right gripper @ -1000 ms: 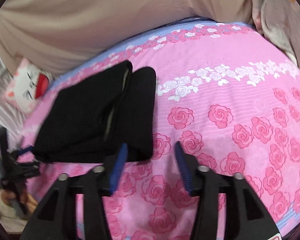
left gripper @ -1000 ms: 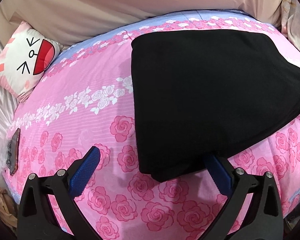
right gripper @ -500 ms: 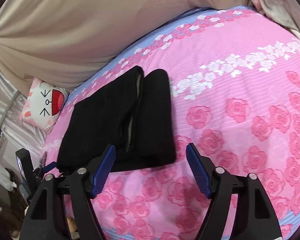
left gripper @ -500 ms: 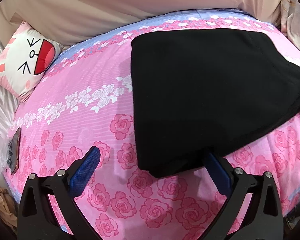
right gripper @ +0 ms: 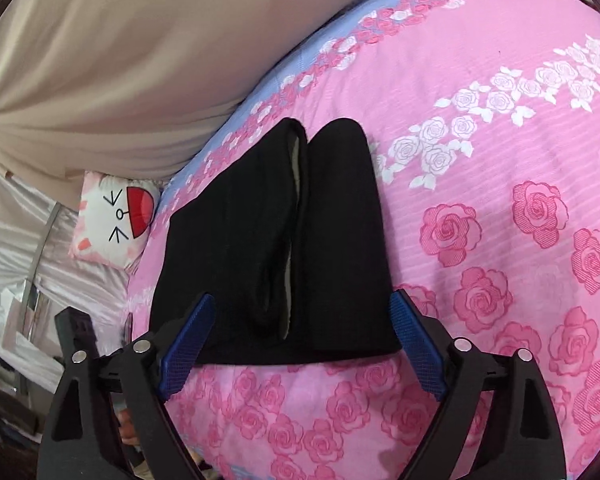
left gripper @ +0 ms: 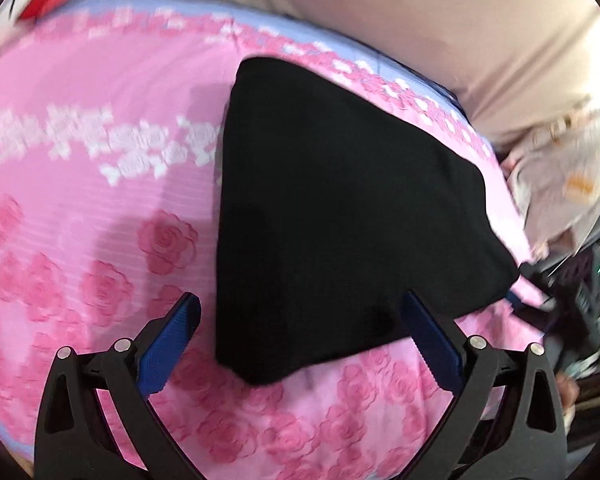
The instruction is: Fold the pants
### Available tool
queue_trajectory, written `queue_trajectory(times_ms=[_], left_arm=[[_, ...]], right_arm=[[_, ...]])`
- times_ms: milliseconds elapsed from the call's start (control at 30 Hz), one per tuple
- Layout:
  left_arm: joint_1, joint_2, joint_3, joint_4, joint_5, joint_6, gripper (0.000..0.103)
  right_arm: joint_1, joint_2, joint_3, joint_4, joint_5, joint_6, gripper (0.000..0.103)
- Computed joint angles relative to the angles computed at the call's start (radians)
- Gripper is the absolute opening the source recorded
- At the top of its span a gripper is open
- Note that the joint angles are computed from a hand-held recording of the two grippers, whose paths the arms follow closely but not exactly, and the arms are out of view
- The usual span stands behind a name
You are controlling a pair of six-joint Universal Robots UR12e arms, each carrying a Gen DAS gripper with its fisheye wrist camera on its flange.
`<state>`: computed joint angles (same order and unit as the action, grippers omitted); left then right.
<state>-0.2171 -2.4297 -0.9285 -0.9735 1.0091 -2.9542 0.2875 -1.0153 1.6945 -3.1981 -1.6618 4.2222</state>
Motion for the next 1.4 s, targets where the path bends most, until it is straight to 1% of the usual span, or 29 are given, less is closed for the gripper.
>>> queue_trajectory(times_ms=[33,67,133,167,200,267,333,367,400,433,467,533,567,633,700,733,767,800,833,867,900,933,967,1000,1033,1133,1200,1267,1400], left_arm=[[0.005,-0.018,0.030,-0.055,-0.050,-0.021,0.098],[0.008,-0.029,0.046,-0.078,-0.073,-0.037,0.098],[0.009,-0.034,0.047,-0.048,-0.091,-0.086,0.098],[0.006,-0.042,0.063,-0.059,-0.087,-0.094,0.098],[0.004,-0.050,0.075,-0.057,-0.082,-0.104,0.098],[-0.009,-0.052,0.081,-0.039,-0.035,-0.120,0.098],[-0.026,-0.054,0.088,-0.018,0.028,-0.102,0.092],[-0.037,-0.051,0.079,0.019,0.075,-0.097,0.080],[-0.044,-0.049,0.070,0.047,0.110,-0.095,0.073],[-0.045,-0.047,0.069,0.054,0.114,-0.097,0.062],[-0.042,-0.044,0.067,0.058,0.106,-0.100,0.043],[-0.028,-0.035,0.068,0.046,0.059,-0.072,0.033],[-0.017,-0.030,0.068,0.029,0.021,-0.062,0.032],[-0.003,-0.008,0.049,-0.018,-0.019,-0.025,0.032],[0.004,0.020,0.013,-0.047,-0.005,0.020,0.034],[0.003,0.024,0.005,-0.052,0.011,0.032,0.036],[-0.003,0.030,-0.010,-0.045,0.054,0.042,0.042],[-0.010,0.028,-0.014,-0.036,0.086,0.038,0.049],[-0.016,0.027,-0.024,-0.014,0.118,0.023,0.053],[-0.015,0.024,-0.026,-0.001,0.130,0.006,0.064],[-0.017,0.023,-0.027,0.011,0.144,-0.013,0.074],[-0.020,0.023,-0.029,0.031,0.167,-0.026,0.077],[-0.022,0.025,-0.034,0.047,0.181,-0.022,0.078],[-0.027,0.028,-0.040,0.063,0.202,-0.008,0.080],[-0.028,0.030,-0.046,0.073,0.215,-0.003,0.082],[-0.033,0.035,-0.059,0.105,0.243,0.005,0.084],[-0.034,0.037,-0.065,0.111,0.247,0.005,0.086],[-0.036,0.033,-0.061,0.113,0.256,0.000,0.088],[-0.039,0.026,-0.051,0.115,0.262,0.001,0.090]], right_arm=[[-0.001,0.002,0.000,-0.008,0.003,0.011,0.089],[-0.003,0.005,0.003,-0.030,0.013,0.021,0.089],[-0.007,0.013,0.002,-0.071,0.029,0.035,0.098],[-0.007,0.019,-0.002,-0.085,0.029,0.038,0.098],[-0.005,0.021,-0.012,-0.068,0.017,0.030,0.098],[-0.004,0.032,-0.037,-0.028,0.008,-0.024,0.098],[-0.001,0.049,-0.058,-0.015,-0.010,-0.061,0.098],[0.002,0.054,-0.065,-0.017,-0.022,-0.082,0.098],[0.007,0.055,-0.075,0.005,-0.038,-0.103,0.072],[0.004,0.056,-0.075,-0.010,-0.015,-0.105,0.049],[0.006,0.054,-0.071,-0.031,-0.014,-0.102,0.048],[0.021,0.037,-0.067,-0.031,-0.040,-0.128,0.041],[0.030,0.025,-0.055,-0.053,-0.047,-0.135,0.039],[0.040,0.003,-0.033,-0.063,-0.051,-0.139,0.031],[0.049,-0.020,0.005,-0.063,-0.078,-0.110,0.031],[0.051,-0.027,0.017,-0.033,-0.089,-0.100,0.031],[0.049,-0.033,0.030,-0.003,-0.096,-0.081,0.033],[0.045,-0.036,0.049,0.017,-0.101,-0.030,0.035],[0.037,-0.035,0.065,-0.004,-0.078,0.008,0.035],[0.029,-0.028,0.082,-0.059,-0.047,0.041,0.036],[0.026,-0.021,0.094,-0.115,-0.035,0.075,0.041],[0.026,-0.019,0.095,-0.131,-0.037,0.084,0.054],[0.027,-0.016,0.094,-0.144,-0.041,0.081,0.061],[0.028,-0.011,0.089,-0.163,-0.043,0.074,0.072],[0.026,-0.005,0.084,-0.187,-0.033,0.070,0.079],[0.013,0.014,0.066,-0.236,0.022,0.080,0.086],[0.005,0.022,0.049,-0.208,0.058,0.093,0.086],[0.002,0.025,0.036,-0.168,0.060,0.084,0.087],[0.001,0.025,0.024,-0.128,0.066,0.040,0.089]])
